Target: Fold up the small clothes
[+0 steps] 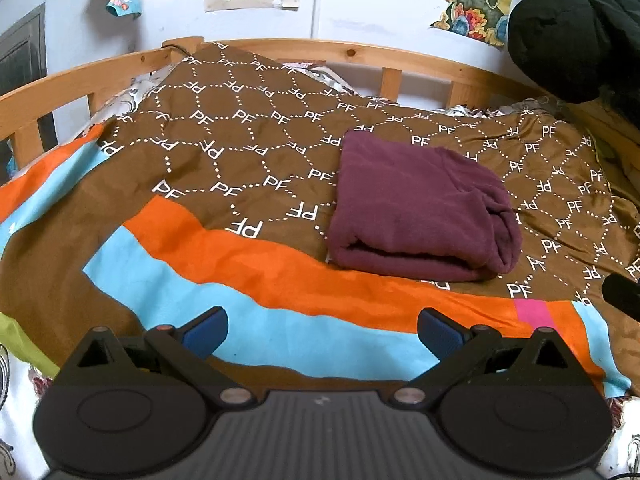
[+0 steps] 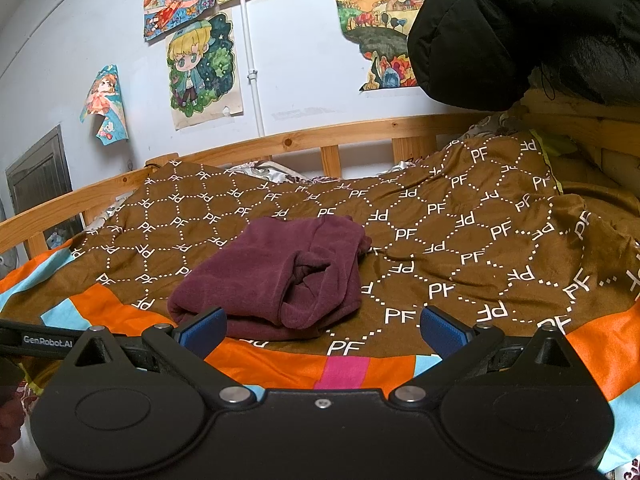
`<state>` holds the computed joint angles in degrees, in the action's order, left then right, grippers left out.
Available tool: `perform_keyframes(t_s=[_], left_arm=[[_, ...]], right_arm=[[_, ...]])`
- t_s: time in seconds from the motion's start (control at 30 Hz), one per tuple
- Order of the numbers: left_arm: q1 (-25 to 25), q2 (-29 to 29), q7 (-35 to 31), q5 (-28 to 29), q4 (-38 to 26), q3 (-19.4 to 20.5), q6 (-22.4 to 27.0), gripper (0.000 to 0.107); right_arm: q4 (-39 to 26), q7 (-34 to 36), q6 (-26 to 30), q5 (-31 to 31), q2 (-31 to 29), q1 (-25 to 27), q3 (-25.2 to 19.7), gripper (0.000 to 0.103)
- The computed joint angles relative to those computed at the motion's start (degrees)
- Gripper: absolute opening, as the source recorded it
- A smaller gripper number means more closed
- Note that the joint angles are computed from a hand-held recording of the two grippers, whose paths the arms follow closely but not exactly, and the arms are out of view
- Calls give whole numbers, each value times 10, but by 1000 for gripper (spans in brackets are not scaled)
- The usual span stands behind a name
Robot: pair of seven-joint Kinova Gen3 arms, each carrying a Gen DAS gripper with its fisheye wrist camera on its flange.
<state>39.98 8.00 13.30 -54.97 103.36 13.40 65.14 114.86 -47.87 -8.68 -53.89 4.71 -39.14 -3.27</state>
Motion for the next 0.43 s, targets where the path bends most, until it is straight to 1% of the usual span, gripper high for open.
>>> perform_keyframes(t_s=[0.17,0.3,0.43], left_arm=[[1,4,-1,3,-4,0,7,103],[2,-1,2,-4,3,1,-4,103],[4,2,-1,-6,0,2,-1,103]], right_arm=[[-1,13,4,-11,0,-3,3,102],[0,13,2,-7,-1,-1,2,103],[0,9,3,-3,-1,1,0,102]])
